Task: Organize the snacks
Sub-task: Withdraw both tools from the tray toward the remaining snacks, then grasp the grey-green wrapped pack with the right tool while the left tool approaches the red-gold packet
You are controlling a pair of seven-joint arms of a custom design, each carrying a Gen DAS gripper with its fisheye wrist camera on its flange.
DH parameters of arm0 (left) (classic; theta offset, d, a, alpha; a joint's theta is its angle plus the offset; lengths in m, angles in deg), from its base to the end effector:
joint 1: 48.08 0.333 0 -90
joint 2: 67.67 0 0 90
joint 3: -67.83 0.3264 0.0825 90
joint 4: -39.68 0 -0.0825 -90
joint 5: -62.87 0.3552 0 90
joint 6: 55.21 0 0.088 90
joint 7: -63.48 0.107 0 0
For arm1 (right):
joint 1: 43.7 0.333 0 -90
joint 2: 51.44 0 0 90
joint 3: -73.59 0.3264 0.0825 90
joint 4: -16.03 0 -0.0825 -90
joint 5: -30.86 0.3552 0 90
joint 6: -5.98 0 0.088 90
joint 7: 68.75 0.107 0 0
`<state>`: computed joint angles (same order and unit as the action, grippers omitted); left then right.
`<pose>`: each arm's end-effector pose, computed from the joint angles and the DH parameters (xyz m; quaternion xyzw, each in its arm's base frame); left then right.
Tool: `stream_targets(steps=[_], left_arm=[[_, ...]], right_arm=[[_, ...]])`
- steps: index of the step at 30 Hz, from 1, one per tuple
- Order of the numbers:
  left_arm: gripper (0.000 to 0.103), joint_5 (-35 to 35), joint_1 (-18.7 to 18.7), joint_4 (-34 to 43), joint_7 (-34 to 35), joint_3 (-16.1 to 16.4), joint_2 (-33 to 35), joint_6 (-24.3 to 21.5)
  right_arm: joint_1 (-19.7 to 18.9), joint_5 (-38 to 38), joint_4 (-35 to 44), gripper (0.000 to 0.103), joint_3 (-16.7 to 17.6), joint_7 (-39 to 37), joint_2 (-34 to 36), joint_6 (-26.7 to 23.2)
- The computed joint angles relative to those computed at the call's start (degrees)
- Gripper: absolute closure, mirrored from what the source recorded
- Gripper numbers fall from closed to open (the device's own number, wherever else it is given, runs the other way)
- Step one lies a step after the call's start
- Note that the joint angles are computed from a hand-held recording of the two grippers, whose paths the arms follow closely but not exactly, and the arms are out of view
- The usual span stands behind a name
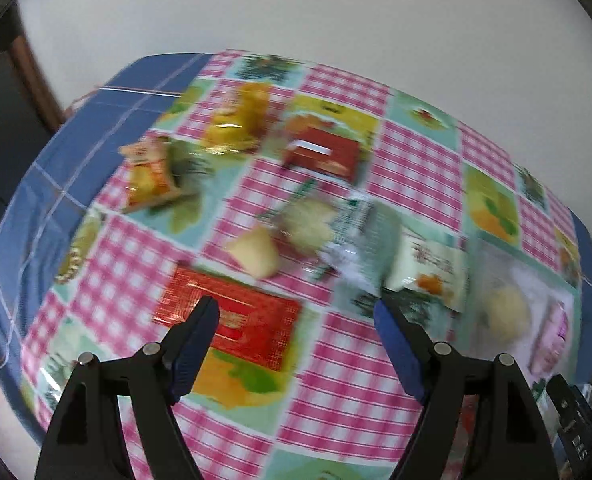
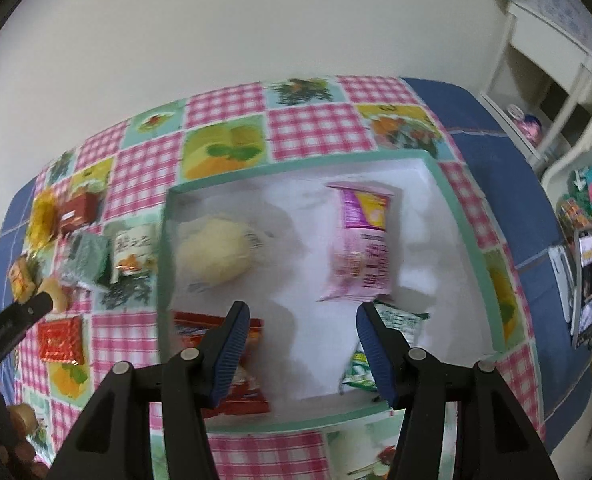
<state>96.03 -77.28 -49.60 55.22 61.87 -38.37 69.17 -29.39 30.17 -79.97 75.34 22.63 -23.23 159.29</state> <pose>0.5782 -0.3669 0.3882 -0.9047 0.3614 -0.1294 0.1847 0.6697 0.1896 0.3996 -0.7668 0.5906 -0.1467 0.2041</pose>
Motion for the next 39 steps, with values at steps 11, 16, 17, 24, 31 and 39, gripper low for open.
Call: stream_targets(steps=[11,16,17,24,31,39], left_arm=[[0.009,0.38,1.9,-7.02,-4.61,-0.31,-4.34,-0.14],[0.003,1.0,2.11,-7.69,-5.82,-0.65,-4.71,-1.96],[0.003,1.05,2.22,-7.96,-6.04,-0.73,-4.79,-1.91],[0.003,3.18,2.45,-9.41,-7.17,-0.67,-5.24,-0.66],[0.002,2.5,4.07,-12.05,-7.92,-0.87,-6.13,2.41],[0.002,-1.58,6.27,-14.89,-6.03,-1.05,-5.86,6.62]], right_arm=[[2.69,-1.3,-2.05,0.026,1.45,-2.21,-0.78,2.24],[2.03,1.44,-2.09,0.0,3.53,-5.59,0.09,3.04],[2.09,1.8,-2.04,0.0,3.58,-5.8,0.28,3.26],[1.73,4.69,-1.92,0.0,4.27,-7.37,1.38,5.12],[1.16,6.89,-0.8,0.0,6.17,-9.37,2.44,5.91],[2.83,8.34,2.0,0.0,7.43,-12.29,4.29,4.58]])
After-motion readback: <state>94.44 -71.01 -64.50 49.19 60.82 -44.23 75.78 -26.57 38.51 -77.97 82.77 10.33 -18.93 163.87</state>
